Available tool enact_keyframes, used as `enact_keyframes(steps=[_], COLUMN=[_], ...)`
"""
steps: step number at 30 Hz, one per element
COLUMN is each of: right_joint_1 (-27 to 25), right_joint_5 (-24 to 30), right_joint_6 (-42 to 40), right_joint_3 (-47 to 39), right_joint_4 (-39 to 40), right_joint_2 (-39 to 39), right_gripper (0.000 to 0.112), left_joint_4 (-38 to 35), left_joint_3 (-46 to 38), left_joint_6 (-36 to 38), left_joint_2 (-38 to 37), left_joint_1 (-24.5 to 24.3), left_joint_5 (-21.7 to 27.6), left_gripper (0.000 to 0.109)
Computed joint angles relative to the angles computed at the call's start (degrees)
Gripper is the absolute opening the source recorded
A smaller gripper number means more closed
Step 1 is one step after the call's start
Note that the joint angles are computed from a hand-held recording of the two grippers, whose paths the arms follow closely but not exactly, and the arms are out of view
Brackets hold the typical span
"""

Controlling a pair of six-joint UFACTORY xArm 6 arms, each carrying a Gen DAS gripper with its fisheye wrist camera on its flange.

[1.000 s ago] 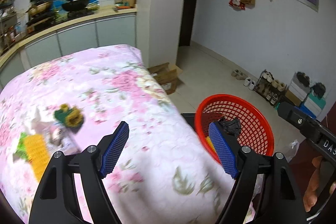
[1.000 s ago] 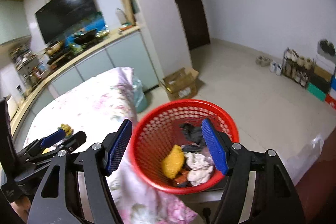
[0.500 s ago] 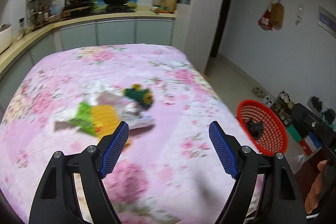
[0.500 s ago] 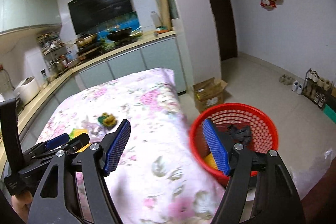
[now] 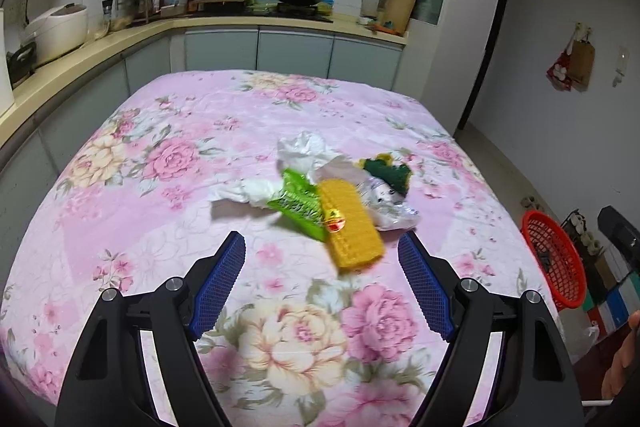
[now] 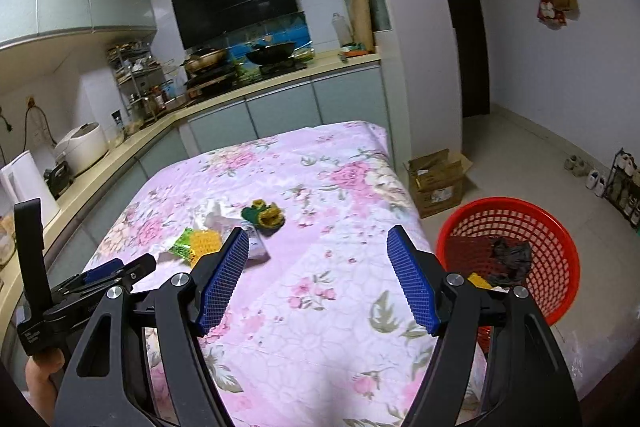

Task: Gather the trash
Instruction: 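Grasp the labeled yellow foam sleeve with the left tool while the right tool grasps white plastic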

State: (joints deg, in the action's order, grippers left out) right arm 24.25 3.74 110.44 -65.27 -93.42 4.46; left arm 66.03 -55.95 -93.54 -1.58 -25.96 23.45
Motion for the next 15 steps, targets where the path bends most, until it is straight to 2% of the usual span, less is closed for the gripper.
enact_keyframes(steps=[7,13,15], right_joint_1=[-0.6,-2.0,-2.5], right_joint_5=[-0.5,-0.9,-0.9], right_joint_6=[-3.7,-7.3,-8.6], right_joint_3=[-1.7,-1.8,-1.9], right_joint_4=[3.0,7.2,8.9], right_joint_2=[2.5,4.0,4.5], right_gripper=[0.069,0.069,0.069], left_joint_4=[-2.3,-7.7,-10.2], left_joint_3=[-2.1,-7.2,-9.1], left_joint_6=[2.6,8.1,10.3], left_joint_2=[4.3,10.4,12.7], left_joint_1=[1.1,2.0,2.4], left_joint_5=[-2.9,-4.7,-5.2], left_gripper=[0.076,0.075,0.07])
